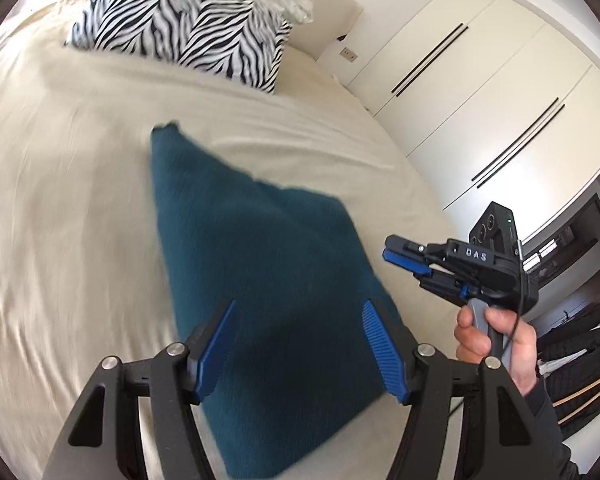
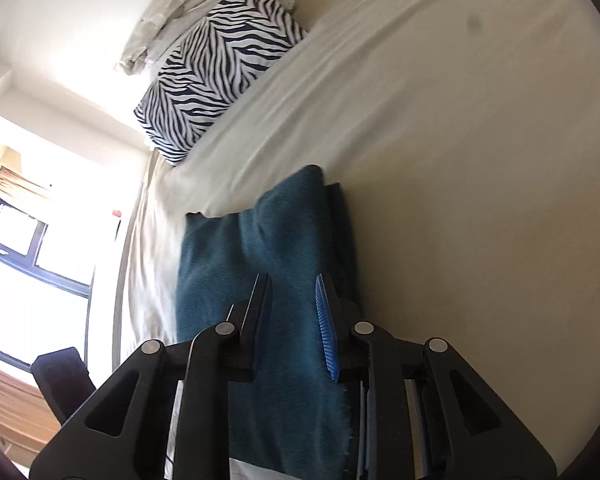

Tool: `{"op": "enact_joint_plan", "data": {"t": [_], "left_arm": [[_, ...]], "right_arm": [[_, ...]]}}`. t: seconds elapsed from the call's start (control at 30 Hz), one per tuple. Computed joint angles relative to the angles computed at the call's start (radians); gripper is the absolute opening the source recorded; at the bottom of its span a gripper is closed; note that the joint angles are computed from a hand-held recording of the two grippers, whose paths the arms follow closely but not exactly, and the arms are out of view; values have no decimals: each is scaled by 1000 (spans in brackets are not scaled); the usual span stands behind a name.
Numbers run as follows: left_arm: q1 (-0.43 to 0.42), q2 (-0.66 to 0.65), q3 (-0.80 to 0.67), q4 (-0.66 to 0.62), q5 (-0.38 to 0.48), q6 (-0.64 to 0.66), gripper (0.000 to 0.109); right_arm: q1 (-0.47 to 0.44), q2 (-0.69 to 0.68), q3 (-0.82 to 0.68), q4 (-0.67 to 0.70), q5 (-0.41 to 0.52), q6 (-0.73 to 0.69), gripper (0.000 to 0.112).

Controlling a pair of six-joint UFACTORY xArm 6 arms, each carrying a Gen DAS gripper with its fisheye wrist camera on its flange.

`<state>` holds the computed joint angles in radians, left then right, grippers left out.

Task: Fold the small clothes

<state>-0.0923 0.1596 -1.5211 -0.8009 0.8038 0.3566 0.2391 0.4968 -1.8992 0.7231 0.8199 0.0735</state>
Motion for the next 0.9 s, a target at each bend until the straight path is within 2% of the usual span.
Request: {"op": "enact_joint_plan", "data": {"t": [0.13, 0.2, 0.3, 0.4, 0.57, 0.67, 0.7, 0.8, 0.9], "left_arm": [[-18, 173, -217, 109, 12, -81, 67], [-19, 265, -336, 179, 68, -162, 66], [-16, 381, -483, 241, 156, -221, 65], [-27, 422, -537, 295, 162, -248, 64], [-51, 451, -557, 388, 144, -251, 64], [-45, 461, -580, 382, 176, -246, 64], [-45, 445, -551, 380, 165, -238, 64], [-55, 415, -496, 400, 120, -223, 64], [-64, 391, -449, 420, 79, -217, 64]], "right_arm": [[2, 150, -207, 52, 76, 35, 22], [7, 249, -333, 53, 105, 101, 22], [11, 315, -392, 26, 121, 140, 22], [13, 389, -477, 21, 109, 137, 21], [13, 441, -532, -10, 105, 123, 11], [17, 366, -454, -64, 98, 143, 16], [21, 304, -375, -70, 81, 119, 16], [32, 106, -102, 66, 17, -53, 17], [42, -6, 66, 84, 23, -125, 17]]}}
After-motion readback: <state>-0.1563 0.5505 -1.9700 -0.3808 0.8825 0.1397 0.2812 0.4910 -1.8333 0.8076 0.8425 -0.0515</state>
